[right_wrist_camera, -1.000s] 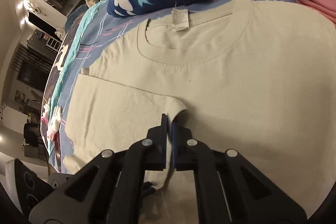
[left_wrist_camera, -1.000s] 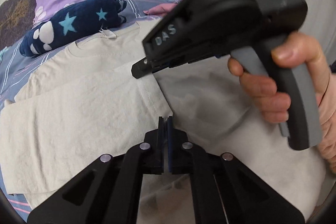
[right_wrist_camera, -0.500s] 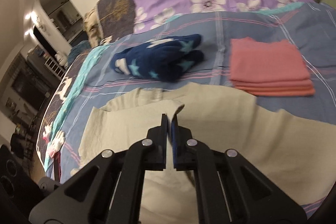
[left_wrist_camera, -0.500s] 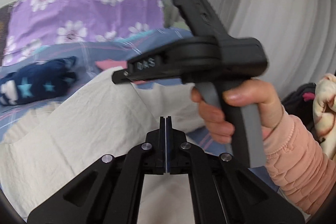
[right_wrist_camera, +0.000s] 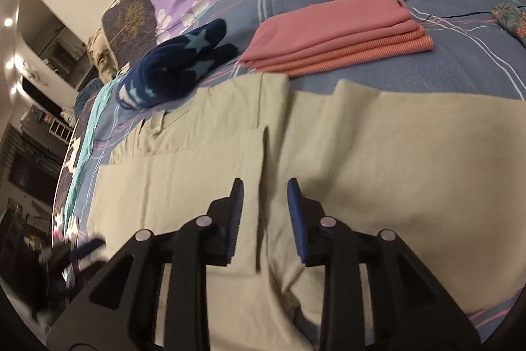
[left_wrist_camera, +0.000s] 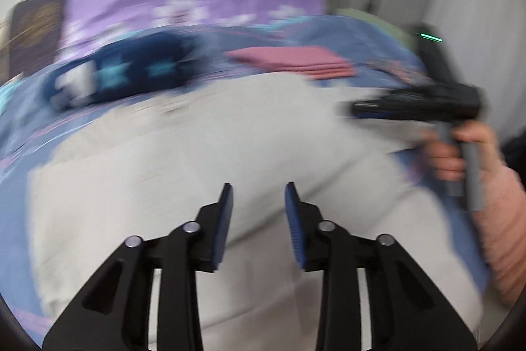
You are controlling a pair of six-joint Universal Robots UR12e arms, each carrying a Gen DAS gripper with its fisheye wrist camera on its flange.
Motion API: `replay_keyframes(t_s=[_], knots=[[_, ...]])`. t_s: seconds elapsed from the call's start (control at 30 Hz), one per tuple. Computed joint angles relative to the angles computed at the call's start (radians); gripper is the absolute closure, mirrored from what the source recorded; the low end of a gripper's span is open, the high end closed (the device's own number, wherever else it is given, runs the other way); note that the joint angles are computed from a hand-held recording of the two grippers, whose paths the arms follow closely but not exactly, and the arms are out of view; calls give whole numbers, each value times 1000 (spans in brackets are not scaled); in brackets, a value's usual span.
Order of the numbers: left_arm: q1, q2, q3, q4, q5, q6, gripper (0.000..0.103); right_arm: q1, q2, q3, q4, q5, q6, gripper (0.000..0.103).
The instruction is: Fold small clothes
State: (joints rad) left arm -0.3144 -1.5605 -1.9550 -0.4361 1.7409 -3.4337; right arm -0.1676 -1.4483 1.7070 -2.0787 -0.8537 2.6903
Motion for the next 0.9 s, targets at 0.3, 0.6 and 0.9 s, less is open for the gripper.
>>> replay_keyframes(t_s=[0.3, 0.6, 0.9], knots=[[155, 202, -188, -80, 155, -295, 68, 72, -43, 50, -9, -184, -148, 70], [317, 179, -230, 35, -170, -246, 68, 170, -117, 72, -176, -239, -114, 52], [398, 89, -144, 17, -263, -164, 99, 264, -123, 65, -148, -294, -125, 47]])
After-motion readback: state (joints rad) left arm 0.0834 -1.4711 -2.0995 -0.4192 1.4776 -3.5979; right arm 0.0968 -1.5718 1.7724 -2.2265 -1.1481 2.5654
